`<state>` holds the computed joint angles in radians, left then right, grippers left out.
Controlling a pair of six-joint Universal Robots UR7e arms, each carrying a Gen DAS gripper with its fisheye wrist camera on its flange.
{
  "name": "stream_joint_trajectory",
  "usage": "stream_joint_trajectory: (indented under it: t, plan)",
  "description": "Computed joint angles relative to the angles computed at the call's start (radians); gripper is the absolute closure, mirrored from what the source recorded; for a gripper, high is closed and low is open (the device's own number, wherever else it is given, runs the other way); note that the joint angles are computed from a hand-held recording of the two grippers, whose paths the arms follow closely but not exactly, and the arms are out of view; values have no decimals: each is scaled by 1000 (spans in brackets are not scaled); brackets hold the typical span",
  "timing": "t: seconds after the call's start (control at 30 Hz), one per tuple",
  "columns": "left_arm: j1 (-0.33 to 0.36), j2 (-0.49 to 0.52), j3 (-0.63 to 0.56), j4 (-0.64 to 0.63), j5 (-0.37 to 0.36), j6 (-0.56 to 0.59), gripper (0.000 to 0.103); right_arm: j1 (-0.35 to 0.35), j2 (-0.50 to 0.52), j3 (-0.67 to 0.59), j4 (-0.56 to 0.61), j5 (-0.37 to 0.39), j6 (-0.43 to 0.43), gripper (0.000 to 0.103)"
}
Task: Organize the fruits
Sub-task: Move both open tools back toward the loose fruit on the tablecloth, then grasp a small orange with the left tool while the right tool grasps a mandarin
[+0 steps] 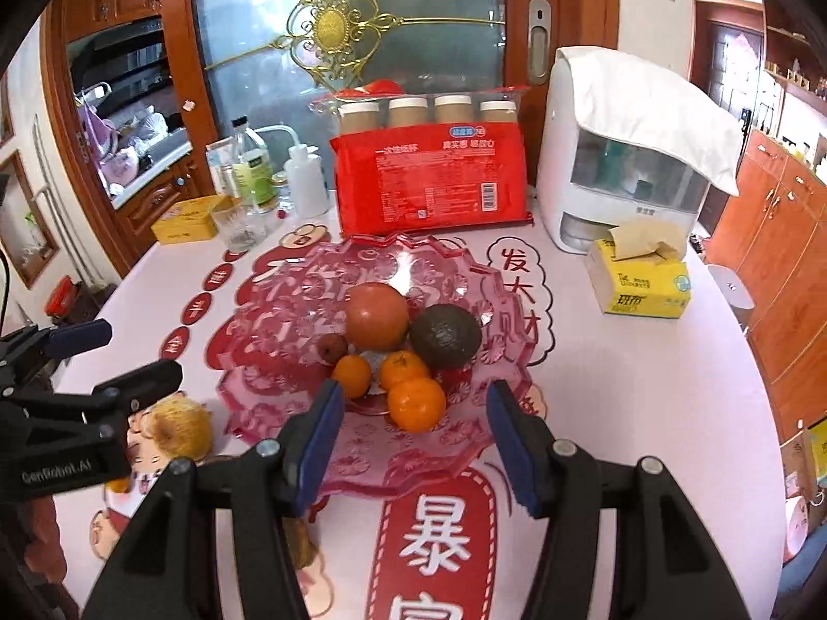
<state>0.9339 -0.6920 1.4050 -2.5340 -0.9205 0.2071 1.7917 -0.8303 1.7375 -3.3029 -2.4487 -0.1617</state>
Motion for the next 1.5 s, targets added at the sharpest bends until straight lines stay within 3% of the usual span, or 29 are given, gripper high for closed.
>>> stream_joint_trajectory:
  t: [0.33, 0.47, 0.7, 0.93, 1.17, 1.5]
  plan:
    - [17, -174, 162, -67, 7, 35, 11, 70, -32, 122, -60, 38, -25, 45]
    - [39, -242, 221, -92, 3, 48, 11, 90, -34, 168, -56, 51, 2, 45]
    - [86, -316, 326, -207, 25, 88, 11, 131, 47, 217, -209, 12, -120, 45]
    - [148, -293, 391, -324, 71, 146, 11, 117, 97, 271, -220, 57, -103, 45]
    - [205, -237, 420, -403, 70, 190, 11, 66, 114, 327, -198, 129, -57, 45]
    - [264, -194, 395, -396, 37, 127, 11, 35, 153, 346, -189, 152, -69, 45]
